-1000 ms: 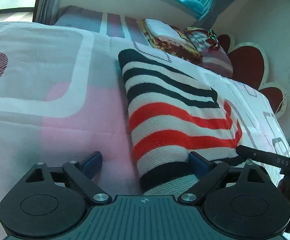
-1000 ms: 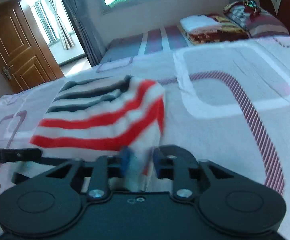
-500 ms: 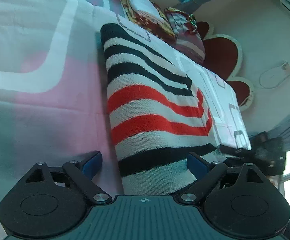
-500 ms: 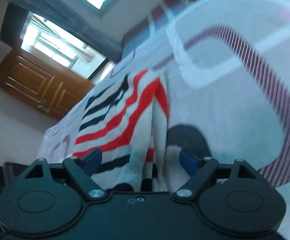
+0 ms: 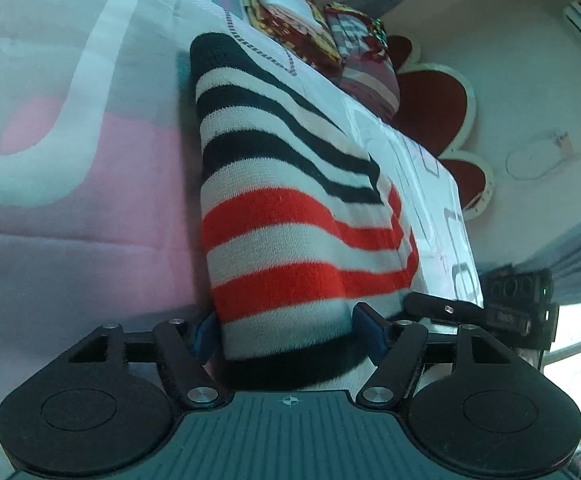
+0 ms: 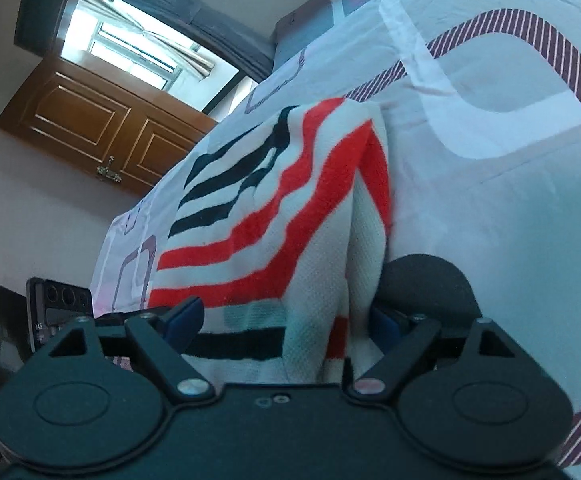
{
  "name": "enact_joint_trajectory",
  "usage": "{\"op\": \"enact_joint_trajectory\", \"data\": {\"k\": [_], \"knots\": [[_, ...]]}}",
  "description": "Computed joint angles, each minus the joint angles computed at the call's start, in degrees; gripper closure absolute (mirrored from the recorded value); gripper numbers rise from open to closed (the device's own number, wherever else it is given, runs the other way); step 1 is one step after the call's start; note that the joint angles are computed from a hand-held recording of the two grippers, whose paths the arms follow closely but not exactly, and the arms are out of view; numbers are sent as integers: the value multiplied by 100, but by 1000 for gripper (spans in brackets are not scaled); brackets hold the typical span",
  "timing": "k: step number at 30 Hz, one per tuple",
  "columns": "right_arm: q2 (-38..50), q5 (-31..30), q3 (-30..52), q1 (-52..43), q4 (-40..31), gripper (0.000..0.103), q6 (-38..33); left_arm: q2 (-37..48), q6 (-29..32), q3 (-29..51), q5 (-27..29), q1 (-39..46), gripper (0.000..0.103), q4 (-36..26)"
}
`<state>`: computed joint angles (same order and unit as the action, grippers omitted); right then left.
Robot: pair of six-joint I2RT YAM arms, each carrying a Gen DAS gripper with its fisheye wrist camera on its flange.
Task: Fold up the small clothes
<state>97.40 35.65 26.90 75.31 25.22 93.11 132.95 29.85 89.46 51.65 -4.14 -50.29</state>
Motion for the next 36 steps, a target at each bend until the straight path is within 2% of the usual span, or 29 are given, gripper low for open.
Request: {"op": "enact_joint_trajectory", "data": {"k": [1, 3, 5, 7, 9, 11, 14, 15, 16, 18, 19, 20, 21, 23, 27, 30, 36], "knots": [[-169, -2, -135, 91, -140, 46, 180, 63, 60, 80, 44, 37, 34, -124], [-286, -33, -345, 237, -15, 50, 417, 134, 137, 156, 94, 51, 34, -191], [-173, -86, -470, 265, 369, 47, 341, 221, -9, 225, 215, 17, 34, -134], [95, -141, -515, 70, 1039, 38, 37, 228, -111, 248, 231, -4, 34, -50], [408, -119, -438, -70, 1469, 38, -251, 253, -39, 252, 256, 1, 34, -48], [939, 109, -508, -45, 2470, 38, -393, 311, 81, 323, 262, 42, 37, -171], [1404, 581, -719, 268, 3398, 46, -347, 346, 182, 334, 282, 82, 39, -198], [1502, 694, -800, 368, 3595, 52, -243, 334, 187, 298, 298, 84, 38, -150], [1521, 734, -842, 415, 3575, 60, -113, 298, 155, 225, 322, 74, 38, -42], [1435, 730, -780, 403, 3257, 62, 69, 166, -54, 12, 318, 18, 38, 303], [1289, 606, -604, 255, 2822, 63, 4, 68, -105, -116, 282, 3, 39, 466], [1112, 573, -423, 216, 2260, 63, -23, -49, -92, -273, 223, -40, 47, 653], [930, 561, -221, 175, 1700, 65, -81, -107, -3, -341, 193, -52, 50, 698], [734, 614, 54, 172, 1036, 67, -228, -116, 29, -334, 259, 8, 54, 641], [512, 914, 124, 340, 790, 69, -258, -402, 148, -595, 378, 90, 55, 748], [304, 1080, 311, 421, 314, 69, -311, -548, 293, -569, 475, 176, 55, 570], [174, 1235, 881, 515, -482, 69, -433, -797, 952, -262, 472, 563, 55, -328]]}}
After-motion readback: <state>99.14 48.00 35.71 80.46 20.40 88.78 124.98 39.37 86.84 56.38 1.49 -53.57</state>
